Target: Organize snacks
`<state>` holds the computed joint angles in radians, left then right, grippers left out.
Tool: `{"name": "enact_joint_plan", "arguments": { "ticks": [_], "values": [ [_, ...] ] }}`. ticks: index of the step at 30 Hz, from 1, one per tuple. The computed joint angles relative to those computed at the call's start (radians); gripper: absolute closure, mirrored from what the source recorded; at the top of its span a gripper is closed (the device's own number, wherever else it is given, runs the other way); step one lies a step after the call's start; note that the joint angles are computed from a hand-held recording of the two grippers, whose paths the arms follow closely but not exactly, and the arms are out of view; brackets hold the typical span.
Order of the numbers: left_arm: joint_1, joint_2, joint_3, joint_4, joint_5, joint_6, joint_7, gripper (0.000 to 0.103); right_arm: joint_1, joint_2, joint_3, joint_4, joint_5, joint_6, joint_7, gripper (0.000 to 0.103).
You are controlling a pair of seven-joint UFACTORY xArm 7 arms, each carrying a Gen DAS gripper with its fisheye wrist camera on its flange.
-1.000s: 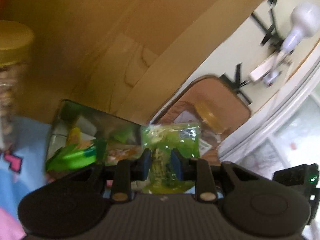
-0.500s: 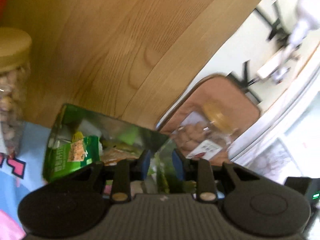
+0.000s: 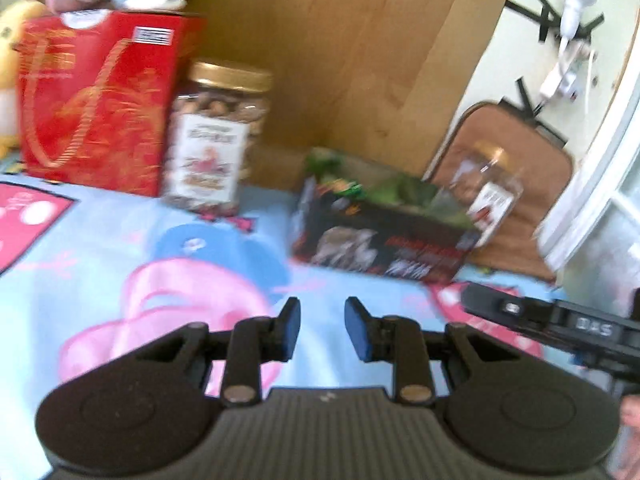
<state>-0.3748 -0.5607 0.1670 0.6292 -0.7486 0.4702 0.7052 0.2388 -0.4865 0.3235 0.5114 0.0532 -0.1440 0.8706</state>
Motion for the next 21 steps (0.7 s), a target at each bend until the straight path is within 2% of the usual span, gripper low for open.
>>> {"name": "enact_joint_plan", "arguments": {
  "ticks": [1, 5, 9, 12, 17, 21],
  "values": [
    [0.023, -0.023, -0.016, -0.028, 0.022, -0.02, -0.007, 0.078, -0.029, -0.025, 0.05, -0.007, 0.009, 0.027, 0.022, 0.078],
    [0.053, -0.092, -0.013, -0.088, 0.078, -0.032, -0.029, 0.076, -0.145, -0.149, 0.218, -0.024, -0.02, 0.158, 0.136, 0.078],
    [0.058, -0.183, -0.012, -0.161, 0.141, -0.063, -0.05, 0.075, -0.163, -0.217, 0.272, -0.023, -0.057, 0.235, 0.233, 0.078],
    [0.067, -0.263, -0.026, -0.221, 0.196, -0.085, -0.082, 0.07, -0.178, -0.29, 0.32, -0.022, -0.091, 0.3, 0.311, 0.078],
    [0.071, -0.381, -0.028, -0.293, 0.272, -0.071, -0.147, 0.07, -0.162, -0.381, 0.359, -0.013, -0.146, 0.401, 0.41, 0.077],
    [0.082, -0.477, -0.039, -0.345, 0.336, -0.059, -0.198, 0.07, -0.139, -0.422, 0.368, -0.001, -0.189, 0.471, 0.472, 0.068]
  ]
}}
